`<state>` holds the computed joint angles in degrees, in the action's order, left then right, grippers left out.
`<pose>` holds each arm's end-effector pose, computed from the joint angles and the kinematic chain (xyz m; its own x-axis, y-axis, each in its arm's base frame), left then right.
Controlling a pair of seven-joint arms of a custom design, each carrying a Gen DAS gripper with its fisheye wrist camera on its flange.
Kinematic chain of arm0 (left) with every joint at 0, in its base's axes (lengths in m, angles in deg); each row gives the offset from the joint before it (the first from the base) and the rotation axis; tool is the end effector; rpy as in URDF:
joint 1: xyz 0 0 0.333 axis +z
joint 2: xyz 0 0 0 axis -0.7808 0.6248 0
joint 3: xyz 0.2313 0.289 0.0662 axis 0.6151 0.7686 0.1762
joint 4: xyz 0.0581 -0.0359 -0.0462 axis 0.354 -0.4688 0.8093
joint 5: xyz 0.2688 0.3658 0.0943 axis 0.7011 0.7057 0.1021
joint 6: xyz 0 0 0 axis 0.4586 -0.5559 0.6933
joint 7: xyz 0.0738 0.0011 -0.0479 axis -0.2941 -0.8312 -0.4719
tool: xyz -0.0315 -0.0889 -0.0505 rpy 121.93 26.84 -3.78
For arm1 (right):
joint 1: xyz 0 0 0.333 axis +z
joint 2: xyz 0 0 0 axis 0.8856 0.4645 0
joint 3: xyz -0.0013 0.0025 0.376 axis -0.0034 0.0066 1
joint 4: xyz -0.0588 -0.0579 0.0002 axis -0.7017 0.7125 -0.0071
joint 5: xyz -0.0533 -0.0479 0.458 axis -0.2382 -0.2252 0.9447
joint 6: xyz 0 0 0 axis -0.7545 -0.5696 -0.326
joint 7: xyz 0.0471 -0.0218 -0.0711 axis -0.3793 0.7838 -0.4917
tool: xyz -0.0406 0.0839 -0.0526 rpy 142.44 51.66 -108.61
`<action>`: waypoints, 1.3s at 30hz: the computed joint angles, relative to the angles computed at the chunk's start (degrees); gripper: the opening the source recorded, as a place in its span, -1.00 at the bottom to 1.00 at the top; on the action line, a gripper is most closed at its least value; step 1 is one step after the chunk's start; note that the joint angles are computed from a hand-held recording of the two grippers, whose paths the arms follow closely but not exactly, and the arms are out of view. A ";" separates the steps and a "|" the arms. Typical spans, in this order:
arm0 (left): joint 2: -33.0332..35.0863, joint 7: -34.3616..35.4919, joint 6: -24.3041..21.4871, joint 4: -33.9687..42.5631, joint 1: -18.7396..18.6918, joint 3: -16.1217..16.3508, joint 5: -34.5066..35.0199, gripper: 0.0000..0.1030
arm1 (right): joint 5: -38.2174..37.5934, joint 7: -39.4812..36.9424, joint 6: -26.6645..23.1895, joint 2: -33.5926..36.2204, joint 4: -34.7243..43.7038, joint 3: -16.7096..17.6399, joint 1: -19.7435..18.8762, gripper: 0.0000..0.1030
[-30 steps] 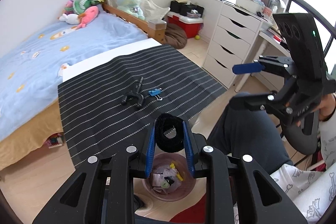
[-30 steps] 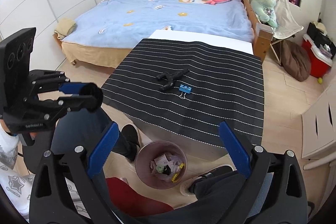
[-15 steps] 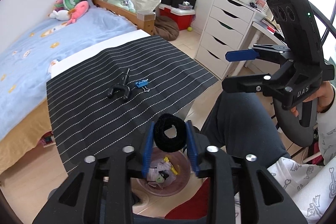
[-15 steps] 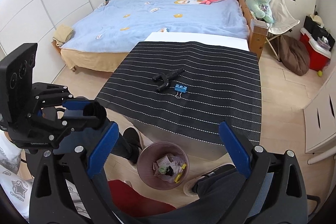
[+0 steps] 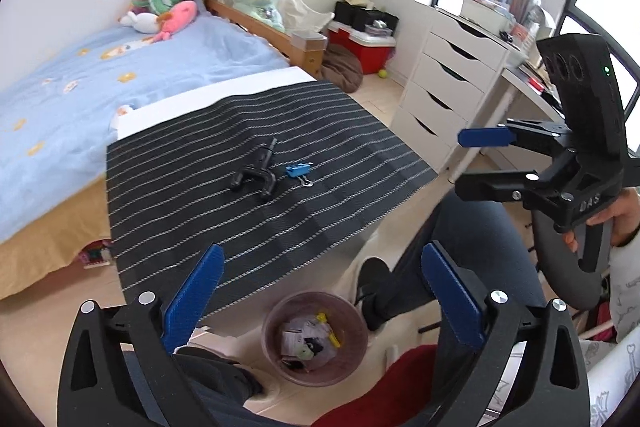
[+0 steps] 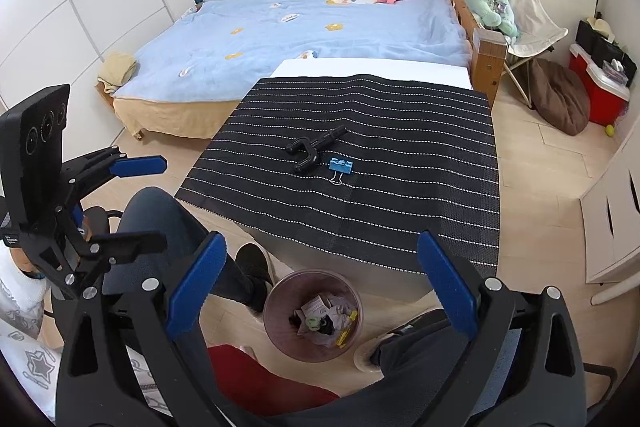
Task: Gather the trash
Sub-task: 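Reach the right tool to the blue binder clip and grasp it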
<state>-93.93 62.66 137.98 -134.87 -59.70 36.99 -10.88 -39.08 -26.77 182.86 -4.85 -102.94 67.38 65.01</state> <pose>0.4775 -0.2457 0.4741 -0.1850 -0.9690 0.1635 -0.7601 0.0357 -0.6489 0.6005 -0.0096 0.4990 0.7055 -0.6765 -0.2110 -0.6454 -0.4905 -0.5855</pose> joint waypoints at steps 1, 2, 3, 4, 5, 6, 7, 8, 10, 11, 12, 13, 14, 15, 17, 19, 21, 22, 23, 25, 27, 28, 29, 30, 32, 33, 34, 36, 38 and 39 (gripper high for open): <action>-0.08 -1.84 -0.12 0.06 1.75 -1.43 1.84 0.85 | -0.05 0.16 0.00 0.08 0.02 0.04 0.02 0.84; -0.17 -3.41 -0.19 0.10 3.00 -2.37 3.29 0.85 | -0.06 0.20 -0.07 0.16 0.08 0.07 0.03 0.84; -0.28 -4.27 -0.18 0.08 3.46 -2.58 3.98 0.85 | -0.05 0.17 -0.15 0.24 0.12 0.07 0.02 0.85; -0.36 -5.12 -0.04 0.04 3.89 -2.73 4.58 0.85 | -0.17 0.33 -0.04 0.32 0.13 0.15 0.03 0.85; -0.47 -6.05 0.01 0.02 4.49 -3.01 5.34 0.85 | -0.38 0.63 0.23 0.38 0.12 0.27 0.07 0.86; -0.56 -6.76 -0.03 0.05 4.96 -3.17 6.04 0.85 | -0.70 1.13 0.46 0.57 0.22 0.40 0.13 0.86; -0.60 -7.65 -0.04 0.09 5.63 -3.50 6.92 0.85 | -0.78 1.36 0.52 0.68 0.33 0.48 0.17 0.86; -0.67 -8.33 -0.03 0.09 5.98 -3.61 7.51 0.85 | -0.70 1.39 0.58 0.86 0.45 0.58 0.25 0.86; -0.60 -9.57 -0.05 0.18 6.66 -3.75 8.56 0.85 | -0.83 1.82 0.89 1.42 0.89 0.89 0.45 0.86; -0.55 -10.18 -0.08 0.22 6.98 -3.81 9.07 0.85 | -1.16 2.44 1.23 1.87 1.25 1.17 0.60 0.87; -0.57 -10.59 0.04 0.12 7.12 -3.73 9.44 0.85 | -1.27 2.76 1.50 2.23 1.49 1.40 0.72 0.87; -0.54 -11.01 0.18 0.10 7.31 -3.68 9.79 0.85 | -1.34 3.07 1.86 2.72 1.88 1.67 0.87 0.87; -0.55 -11.29 0.31 0.03 7.38 -3.58 10.02 0.85 | -1.45 3.46 2.41 3.26 2.28 1.99 1.05 0.87; -0.56 -11.54 0.47 -0.04 7.49 -3.50 10.24 0.85 | -1.55 3.81 2.84 3.74 2.67 2.28 1.17 0.87; -0.71 -12.06 1.10 -0.40 7.80 -3.45 10.62 0.85 | -2.49 5.24 4.60 5.14 3.63 3.08 1.53 0.87; -0.84 -12.29 1.49 -0.69 7.96 -3.36 10.61 0.85 | -3.65 6.70 6.40 6.56 4.54 3.89 1.88 0.87; -0.97 -12.14 1.71 -0.94 7.98 -3.12 10.34 0.85 | -4.60 8.07 7.34 7.79 5.41 4.54 2.01 0.86; -1.05 -12.16 1.86 -1.10 8.15 -3.11 10.31 0.85 | -5.13 8.80 7.78 8.57 5.96 4.89 2.10 0.86; -1.10 -12.20 1.96 -1.22 8.34 -3.16 10.28 0.85 | -5.90 9.63 8.33 9.47 6.53 5.27 2.21 0.86; -1.15 -12.20 2.18 -1.45 8.59 -3.11 10.03 0.85 | -7.31 11.39 9.11 10.99 7.51 5.96 2.22 0.86; -1.17 -12.01 2.42 -1.65 8.70 -2.94 9.66 0.85 | -8.36 13.02 9.43 12.49 8.51 6.64 2.13 0.86; -1.21 -12.00 2.47 -1.73 8.89 -3.01 9.61 0.85 | -9.14 13.96 9.77 13.22 8.92 6.93 2.13 0.86; -1.17 -11.98 2.56 -1.78 9.05 -3.04 9.52 0.85 | -9.82 14.77 10.07 13.97 9.32 7.23 2.10 0.83; -1.12 -11.86 2.61 -1.82 9.04 -2.93 9.28 0.85 | -10.42 15.51 10.19 14.55 9.66 7.54 2.03 0.78; -1.14 -11.97 2.60 -1.98 9.27 -2.98 9.03 0.85 | -11.87 17.30 10.32 15.79 10.42 8.06 1.97 0.55; -1.21 -12.02 2.64 -2.13 9.35 -3.00 8.91 0.85 | -12.44 17.76 10.65 16.14 10.49 8.34 1.90 0.52; -1.17 -11.95 2.62 -2.23 9.27 -2.85 8.63 0.85 | -12.72 18.16 10.46 16.70 10.86 8.65 1.78 0.46; -1.17 -11.96 2.59 -2.40 9.31 -2.82 8.35 0.85 | -12.83 18.35 10.11 17.39 11.36 9.19 1.38 0.33; -1.17 -11.89 2.51 -2.56 9.25 -2.63 7.98 0.85 | -13.62 19.00 10.21 18.01 11.81 9.56 1.35 0.15; -1.17 -11.87 2.49 -2.63 9.24 -2.56 7.83 0.85 | -13.90 19.39 10.26 18.19 11.93 9.72 1.32 0.11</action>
<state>-95.10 50.80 140.48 -137.50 -50.46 34.43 -3.05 -52.98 -7.38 193.12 13.34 -91.01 77.10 66.33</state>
